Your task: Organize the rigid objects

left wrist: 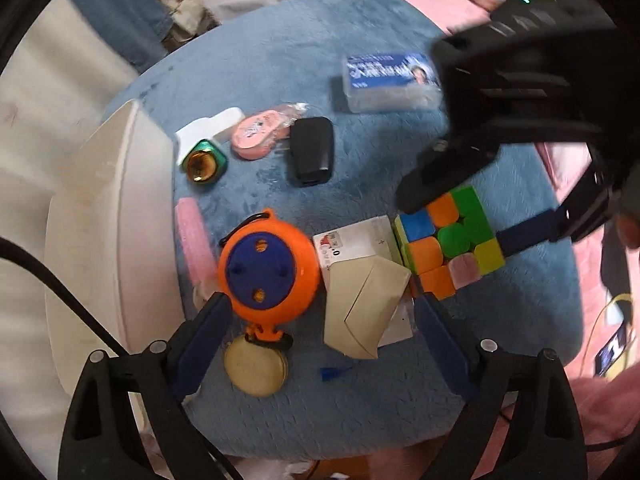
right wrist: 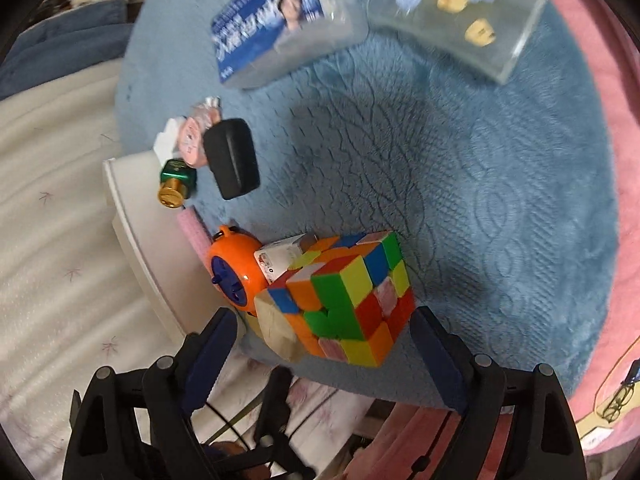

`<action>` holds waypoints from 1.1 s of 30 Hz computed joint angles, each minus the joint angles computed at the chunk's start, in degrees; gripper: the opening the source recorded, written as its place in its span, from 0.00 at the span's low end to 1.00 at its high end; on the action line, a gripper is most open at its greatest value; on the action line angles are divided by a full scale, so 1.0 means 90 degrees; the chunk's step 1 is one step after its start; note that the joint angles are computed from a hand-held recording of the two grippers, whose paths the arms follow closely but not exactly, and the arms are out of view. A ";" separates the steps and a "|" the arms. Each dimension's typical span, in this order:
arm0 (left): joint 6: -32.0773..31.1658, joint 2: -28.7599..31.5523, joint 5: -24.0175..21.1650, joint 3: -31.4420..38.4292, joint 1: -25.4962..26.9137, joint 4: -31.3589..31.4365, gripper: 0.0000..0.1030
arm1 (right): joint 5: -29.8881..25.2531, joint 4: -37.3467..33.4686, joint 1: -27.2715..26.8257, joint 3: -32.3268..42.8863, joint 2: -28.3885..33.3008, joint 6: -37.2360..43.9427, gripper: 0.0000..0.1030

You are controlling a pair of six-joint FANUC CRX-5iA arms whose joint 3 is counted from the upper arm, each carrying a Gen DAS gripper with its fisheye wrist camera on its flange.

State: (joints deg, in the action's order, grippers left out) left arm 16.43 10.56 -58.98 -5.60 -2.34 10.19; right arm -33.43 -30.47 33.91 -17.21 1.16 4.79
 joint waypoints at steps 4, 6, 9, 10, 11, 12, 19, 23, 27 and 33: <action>-0.0483 -0.0029 0.0273 -0.0191 -0.0059 0.0006 0.88 | -0.0723 -0.0587 -0.0375 0.0480 0.0403 0.0672 0.87; -0.0581 -0.0031 0.0407 -0.0237 -0.0108 -0.0066 0.87 | -0.0967 -0.0821 -0.0502 0.0599 0.0527 0.0887 0.87; -0.0609 0.0056 0.0418 -0.0184 -0.0186 -0.0145 0.83 | -0.1163 -0.1177 -0.0668 0.0761 0.0697 0.1274 0.84; -0.0591 0.0102 0.0389 -0.0140 -0.0213 -0.0178 0.82 | -0.1244 -0.1273 -0.0706 0.0780 0.0692 0.1382 0.83; -0.0564 0.0165 0.0331 -0.0074 -0.0242 -0.0213 0.80 | -0.1303 -0.1387 -0.0756 0.0826 0.0740 0.1510 0.83; -0.0563 0.0166 0.0302 -0.0079 -0.0248 -0.0217 0.80 | -0.1330 -0.1502 -0.0809 0.0902 0.0836 0.1624 0.80; -0.0904 0.0263 0.0239 -0.0035 -0.0327 -0.0245 0.66 | -0.1365 -0.2063 -0.1069 0.1067 0.1092 0.2261 0.78; -0.0955 0.0334 -0.0018 0.0034 -0.0349 -0.0210 0.52 | -0.1139 -0.2277 -0.1179 0.0831 0.0966 0.2532 0.76; -0.0752 0.0449 -0.0201 0.0183 -0.0341 -0.0196 0.51 | -0.0859 -0.2063 -0.1098 0.0549 0.0666 0.2355 0.70; -0.0277 0.0752 -0.0744 0.0627 -0.0259 -0.0249 0.51 | -0.0565 -0.1515 -0.0779 0.0103 0.0113 0.1531 0.68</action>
State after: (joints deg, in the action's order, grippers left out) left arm 13.94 17.32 -65.67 0.05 -4.67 7.94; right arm -38.52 -44.11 26.90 -16.28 2.18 18.57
